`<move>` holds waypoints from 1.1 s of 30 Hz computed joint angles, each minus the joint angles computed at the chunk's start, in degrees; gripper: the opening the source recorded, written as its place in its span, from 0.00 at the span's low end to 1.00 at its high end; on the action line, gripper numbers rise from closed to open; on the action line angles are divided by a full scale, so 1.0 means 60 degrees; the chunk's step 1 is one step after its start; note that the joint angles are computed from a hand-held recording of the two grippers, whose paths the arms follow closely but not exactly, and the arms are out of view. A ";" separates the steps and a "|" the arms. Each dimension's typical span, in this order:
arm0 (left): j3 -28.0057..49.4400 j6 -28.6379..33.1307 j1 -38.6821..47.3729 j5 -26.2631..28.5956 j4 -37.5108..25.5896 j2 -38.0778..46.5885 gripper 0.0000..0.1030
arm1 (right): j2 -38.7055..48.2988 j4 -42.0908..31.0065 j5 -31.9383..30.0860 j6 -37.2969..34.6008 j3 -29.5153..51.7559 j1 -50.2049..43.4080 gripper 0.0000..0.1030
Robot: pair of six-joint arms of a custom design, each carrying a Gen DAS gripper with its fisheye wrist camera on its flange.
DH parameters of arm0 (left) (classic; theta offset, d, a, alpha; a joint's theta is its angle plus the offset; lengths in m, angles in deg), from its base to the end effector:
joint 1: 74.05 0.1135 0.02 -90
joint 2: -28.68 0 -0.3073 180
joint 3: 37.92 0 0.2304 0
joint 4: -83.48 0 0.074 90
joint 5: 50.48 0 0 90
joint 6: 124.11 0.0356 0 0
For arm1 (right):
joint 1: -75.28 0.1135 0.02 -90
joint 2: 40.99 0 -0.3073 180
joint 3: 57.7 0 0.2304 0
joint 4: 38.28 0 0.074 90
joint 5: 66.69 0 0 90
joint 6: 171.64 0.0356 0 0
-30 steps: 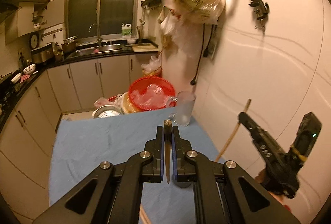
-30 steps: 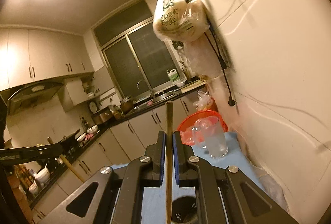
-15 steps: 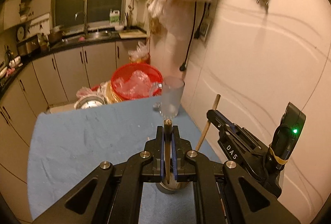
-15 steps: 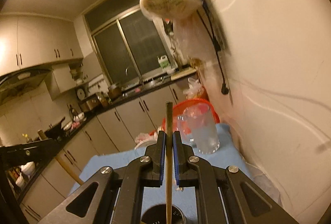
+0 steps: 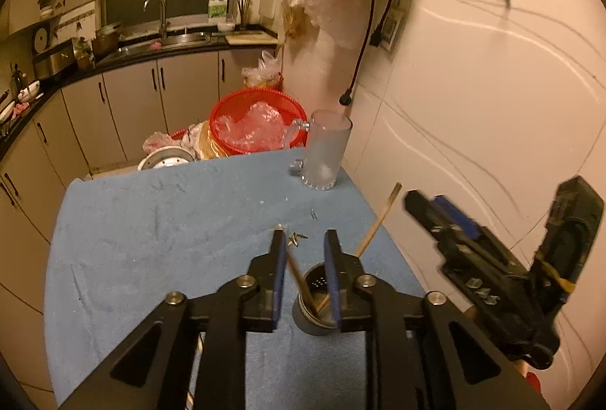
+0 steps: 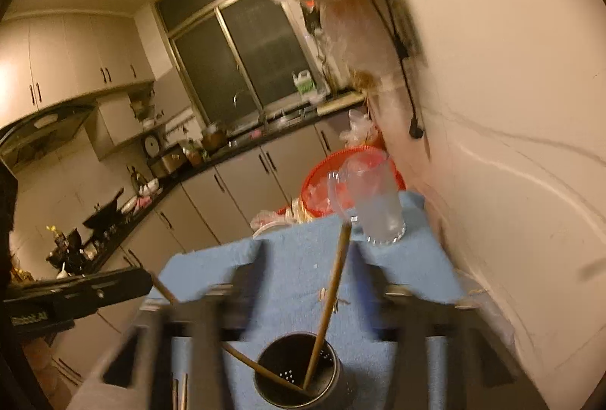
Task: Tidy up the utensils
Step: 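Lower chopsticks into the black cup and open both grippers, then grasp another chopstick with the left gripper while the right gripper grasps one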
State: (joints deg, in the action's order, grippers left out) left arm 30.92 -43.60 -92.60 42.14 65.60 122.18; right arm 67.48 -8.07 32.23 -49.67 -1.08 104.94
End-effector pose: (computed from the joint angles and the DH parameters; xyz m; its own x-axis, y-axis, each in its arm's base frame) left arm 0.3113 -0.1062 0.2500 -0.6899 0.0578 -0.7216 0.2393 0.9590 -0.1520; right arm 0.3166 0.1739 0.1835 -0.4644 0.3375 -0.8188 -0.1388 0.8854 0.4436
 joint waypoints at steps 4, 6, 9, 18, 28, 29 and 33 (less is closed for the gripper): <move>-0.0484 -0.0029 0.0179 0.0002 -0.0040 -0.0794 0.26 | -0.0957 0.0017 0.0529 -0.0187 -0.0604 0.0316 0.65; -0.0820 -0.0051 0.0396 0.0098 -0.0009 -0.1226 0.27 | -0.1555 0.0051 0.0788 -0.0233 -0.0994 0.0619 0.65; -0.1838 -0.0052 0.0909 0.0115 0.0277 -0.2303 0.37 | -0.2269 0.0222 0.1434 -0.0527 -0.1543 0.1329 0.65; -0.5429 0.1285 0.4068 0.0442 0.1802 -0.4374 0.63 | -0.1964 0.0000 0.1880 0.0166 -0.2058 0.3486 0.70; -0.5620 0.3165 0.7964 0.2508 0.3274 0.0914 0.64 | 0.0051 -0.0377 -0.0511 0.1034 -0.0731 0.3789 0.47; -0.5469 0.3171 0.7939 0.2502 0.3288 0.1345 0.60 | 0.0191 -0.0825 -0.0540 0.1105 -0.0459 0.3839 0.47; -0.4870 0.2922 0.7508 0.2494 0.3181 0.2613 0.42 | 0.0745 -0.2024 -0.0750 0.1395 0.0352 0.3987 0.38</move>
State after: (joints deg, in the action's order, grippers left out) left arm 1.70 -26.06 -47.55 57.10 84.68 137.85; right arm 71.95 -20.22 27.73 -41.31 1.03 128.87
